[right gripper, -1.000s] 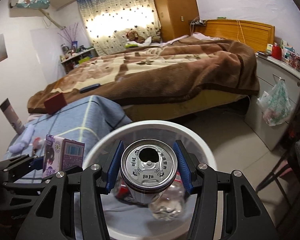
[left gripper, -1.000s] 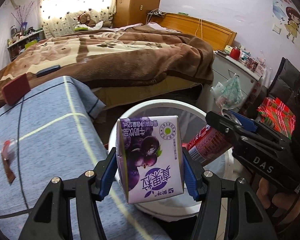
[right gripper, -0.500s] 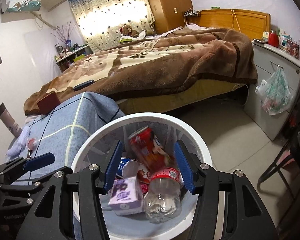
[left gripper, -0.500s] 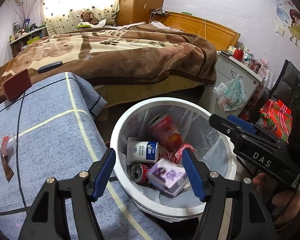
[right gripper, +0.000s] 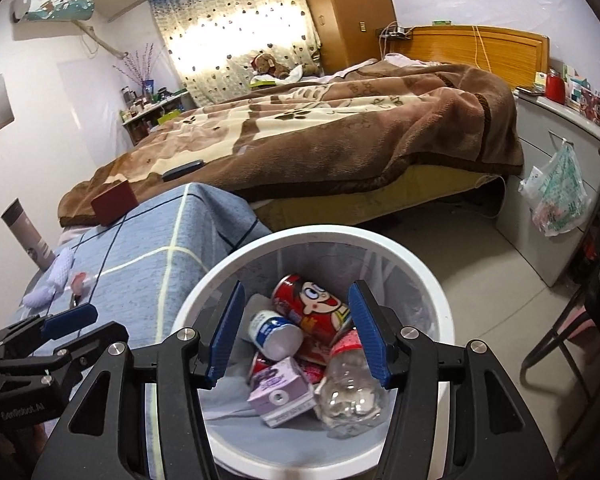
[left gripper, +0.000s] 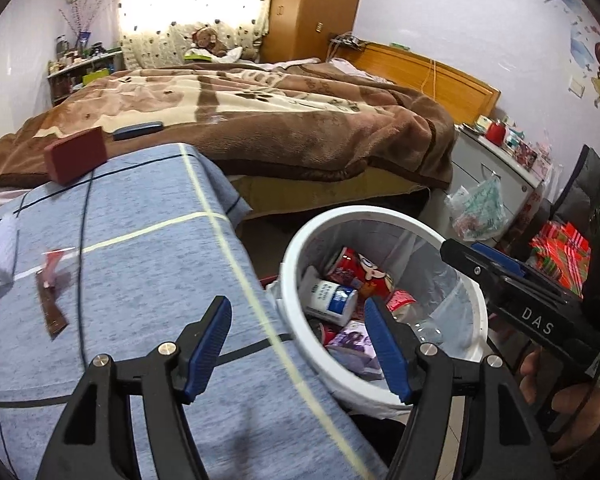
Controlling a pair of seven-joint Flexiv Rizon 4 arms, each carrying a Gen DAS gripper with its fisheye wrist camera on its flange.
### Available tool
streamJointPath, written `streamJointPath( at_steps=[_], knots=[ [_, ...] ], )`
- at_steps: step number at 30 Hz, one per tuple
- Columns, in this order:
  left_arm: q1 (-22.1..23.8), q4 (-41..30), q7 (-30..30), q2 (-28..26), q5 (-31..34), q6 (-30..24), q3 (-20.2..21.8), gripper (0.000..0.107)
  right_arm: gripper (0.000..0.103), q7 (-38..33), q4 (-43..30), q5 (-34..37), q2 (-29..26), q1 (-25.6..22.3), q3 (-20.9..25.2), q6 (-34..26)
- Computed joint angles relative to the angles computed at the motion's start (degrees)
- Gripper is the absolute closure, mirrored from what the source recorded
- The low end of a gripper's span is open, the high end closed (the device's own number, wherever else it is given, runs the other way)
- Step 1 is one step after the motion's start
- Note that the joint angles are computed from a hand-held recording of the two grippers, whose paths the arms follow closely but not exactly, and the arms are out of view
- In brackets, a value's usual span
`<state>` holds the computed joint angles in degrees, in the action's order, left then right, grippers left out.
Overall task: Collect trash
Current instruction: 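Move both tools back toward the plastic cup and foam sleeves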
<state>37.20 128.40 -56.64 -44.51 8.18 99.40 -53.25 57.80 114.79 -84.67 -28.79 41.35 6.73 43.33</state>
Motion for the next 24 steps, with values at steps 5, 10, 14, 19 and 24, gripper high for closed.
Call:
streamJointPath(
  at_steps=[5,10,14,19,24],
  knots=[
    [2.69,0.75,-0.69,0.23,0.46,1.51,0.07,0.036,0.047,-0.78,-1.52,-1.09,-0.87,0.47,-0.28,0.48],
    [5.67,1.05,-1.86,-0.07,1.51,2.41,-0.52,0.036,0.047,-2.11,-3.64,-1.94,-2.17,1.0,-0.76,1.27],
    [7.48,0.84,-2.91,-0.3,1.94,3.08,-0.09,0.036,0.047,-4.29,-5.97,-2.13,-3.6,1.79,-1.25,2.16],
    [10.49,0.84,-3.36,-0.93,3.28,3.56,0.22,0.036,0.047,-6.74,-9.12,-2.54,-5.62,2.47,-2.27,4.47],
    [12.78,0.13,-4.42,-0.85,3.01,4.33,1.52,0.036,0.047,-9.66,-13.21,-2.09,-8.35,3.4,-3.43,7.08]
  ],
)
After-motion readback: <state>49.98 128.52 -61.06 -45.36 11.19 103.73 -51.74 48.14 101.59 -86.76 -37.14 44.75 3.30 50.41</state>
